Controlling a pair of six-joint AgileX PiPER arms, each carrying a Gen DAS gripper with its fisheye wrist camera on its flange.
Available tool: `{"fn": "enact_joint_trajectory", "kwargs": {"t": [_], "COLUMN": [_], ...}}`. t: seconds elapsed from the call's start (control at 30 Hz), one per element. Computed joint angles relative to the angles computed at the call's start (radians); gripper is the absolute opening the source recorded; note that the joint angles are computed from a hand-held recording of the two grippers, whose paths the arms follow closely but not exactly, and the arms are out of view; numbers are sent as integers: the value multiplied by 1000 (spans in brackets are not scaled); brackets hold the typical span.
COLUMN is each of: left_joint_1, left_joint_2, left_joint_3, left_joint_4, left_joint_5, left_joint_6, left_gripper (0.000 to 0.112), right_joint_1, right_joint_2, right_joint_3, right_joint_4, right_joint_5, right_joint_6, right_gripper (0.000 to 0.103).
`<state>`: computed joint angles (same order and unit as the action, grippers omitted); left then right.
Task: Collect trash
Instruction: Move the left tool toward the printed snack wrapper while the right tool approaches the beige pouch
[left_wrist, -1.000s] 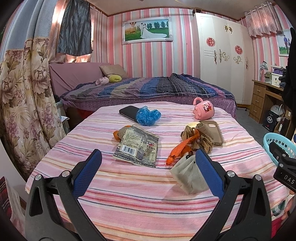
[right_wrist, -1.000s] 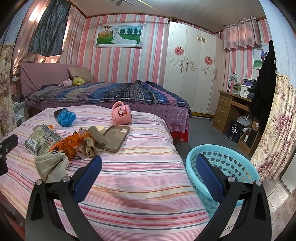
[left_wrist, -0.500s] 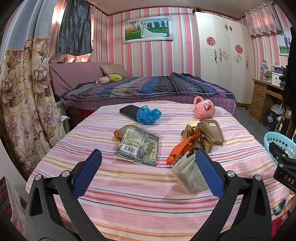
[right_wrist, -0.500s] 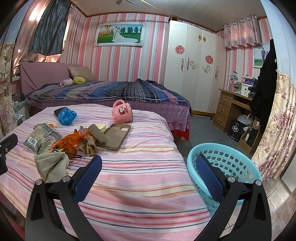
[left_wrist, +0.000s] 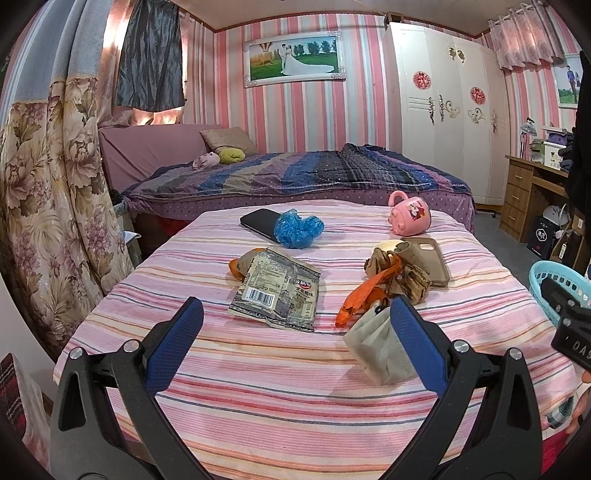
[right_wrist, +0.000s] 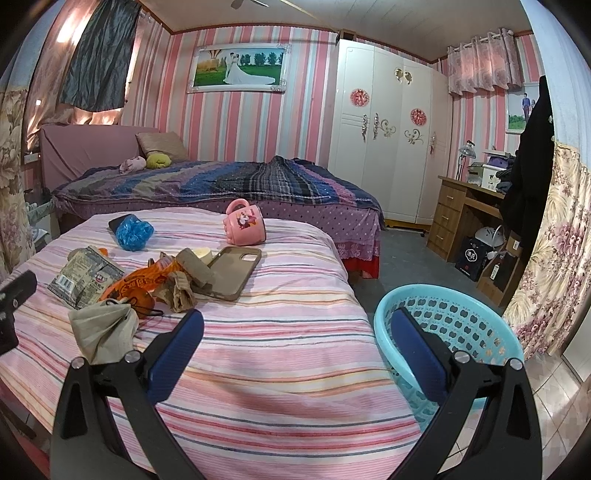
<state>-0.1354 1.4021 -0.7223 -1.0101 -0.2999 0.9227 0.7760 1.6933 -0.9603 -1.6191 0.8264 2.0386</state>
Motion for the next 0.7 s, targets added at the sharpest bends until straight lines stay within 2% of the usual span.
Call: {"fn": "enact_joint_trajectory", "kwargs": {"t": [0.13, 0.27, 0.4, 0.6, 0.7], "left_joint_1": [39, 59, 90, 137, 178], "left_joint_2": [15, 38, 77, 161, 199], "left_joint_3": [-59, -131, -224, -318, -307], "left_joint_4": [-124, -246, -321, -299, -174], "left_joint_5": [57, 51, 78, 77, 93], "left_joint_6": [126, 271, 372, 395, 269], "left_gripper": [98, 98, 98, 98, 98], "right_joint_1": [-45, -96, -124, -165, -188], "right_joint_2": [-1, 6, 41, 119, 159], "right_joint_3": [-50, -143, -256, -386, -372], "right_joint_4": [21, 74, 134, 166, 110], "right_joint_5": [-52, -101, -113, -146, -180], "right_joint_6": [-60, -170, -292, -361, -286], "right_gripper": [99, 99, 99, 99, 99]}}
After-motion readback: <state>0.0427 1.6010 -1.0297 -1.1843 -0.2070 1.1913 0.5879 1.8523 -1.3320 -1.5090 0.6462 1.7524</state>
